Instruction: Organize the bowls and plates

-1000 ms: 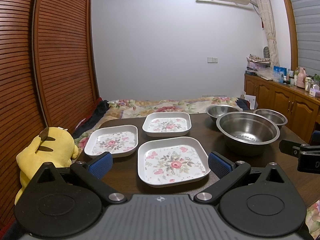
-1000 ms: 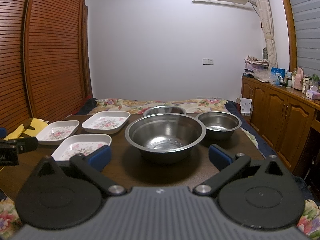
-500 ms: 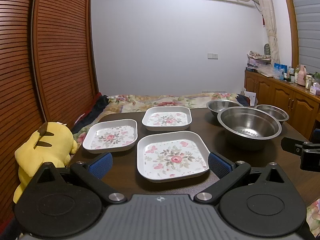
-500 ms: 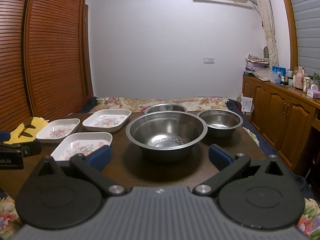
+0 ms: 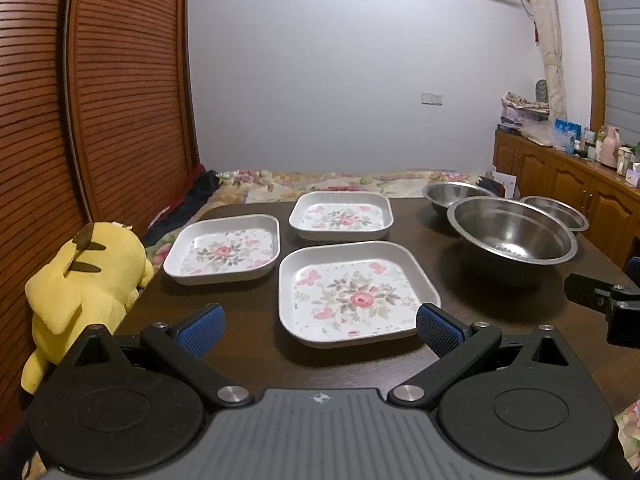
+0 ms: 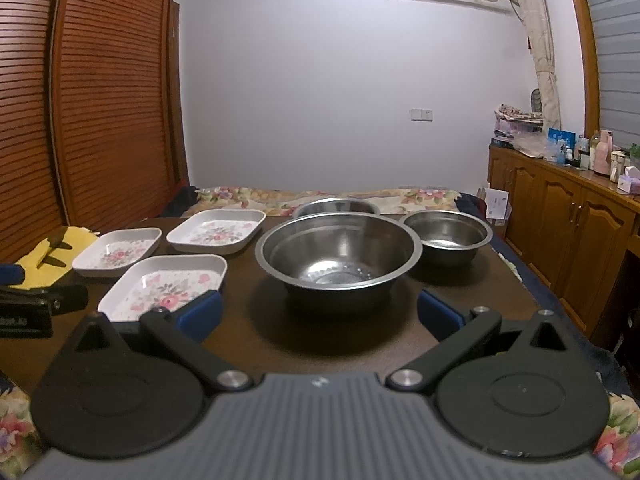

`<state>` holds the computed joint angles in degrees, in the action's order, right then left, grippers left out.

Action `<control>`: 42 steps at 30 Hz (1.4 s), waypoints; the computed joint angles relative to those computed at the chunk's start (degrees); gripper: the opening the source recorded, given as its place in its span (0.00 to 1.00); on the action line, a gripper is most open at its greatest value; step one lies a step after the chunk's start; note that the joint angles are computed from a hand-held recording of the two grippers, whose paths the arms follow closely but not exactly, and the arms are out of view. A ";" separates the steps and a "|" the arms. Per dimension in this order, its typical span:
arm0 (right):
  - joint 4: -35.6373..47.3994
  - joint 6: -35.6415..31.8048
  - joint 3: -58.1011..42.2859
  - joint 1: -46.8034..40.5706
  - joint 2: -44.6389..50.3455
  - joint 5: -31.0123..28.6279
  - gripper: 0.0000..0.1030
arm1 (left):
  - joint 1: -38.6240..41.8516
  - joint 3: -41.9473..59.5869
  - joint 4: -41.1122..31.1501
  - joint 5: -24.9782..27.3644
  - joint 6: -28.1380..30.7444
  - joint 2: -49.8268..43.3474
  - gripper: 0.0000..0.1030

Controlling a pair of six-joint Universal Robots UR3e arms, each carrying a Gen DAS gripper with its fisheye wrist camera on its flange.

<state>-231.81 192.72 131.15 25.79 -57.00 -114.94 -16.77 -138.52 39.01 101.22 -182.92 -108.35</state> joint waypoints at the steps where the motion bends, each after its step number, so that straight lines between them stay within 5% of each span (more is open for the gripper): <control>1: 0.21 -0.06 -0.33 0.06 0.21 0.14 1.00 | 0.72 -0.04 -0.05 -0.60 0.11 -0.19 1.00; 17: 5.91 -3.10 -7.35 -1.74 2.90 11.48 1.00 | 10.45 0.90 -4.76 -8.23 3.51 -0.45 1.00; 27: 14.08 -5.60 -14.53 -3.08 3.83 18.82 0.99 | 18.46 -0.39 -10.53 -18.85 3.08 3.91 1.00; 31: 18.58 -5.32 -18.01 -3.71 4.55 21.07 0.85 | 19.62 -0.58 -8.46 -19.12 4.39 3.23 1.00; 35: 21.61 -4.45 -20.24 -4.59 5.26 23.85 0.84 | 19.11 2.15 -8.82 -16.53 5.63 1.25 1.00; 42: 26.11 -3.61 -24.02 -5.63 6.59 25.81 0.75 | 22.40 4.55 -7.38 -21.90 6.36 -1.77 0.96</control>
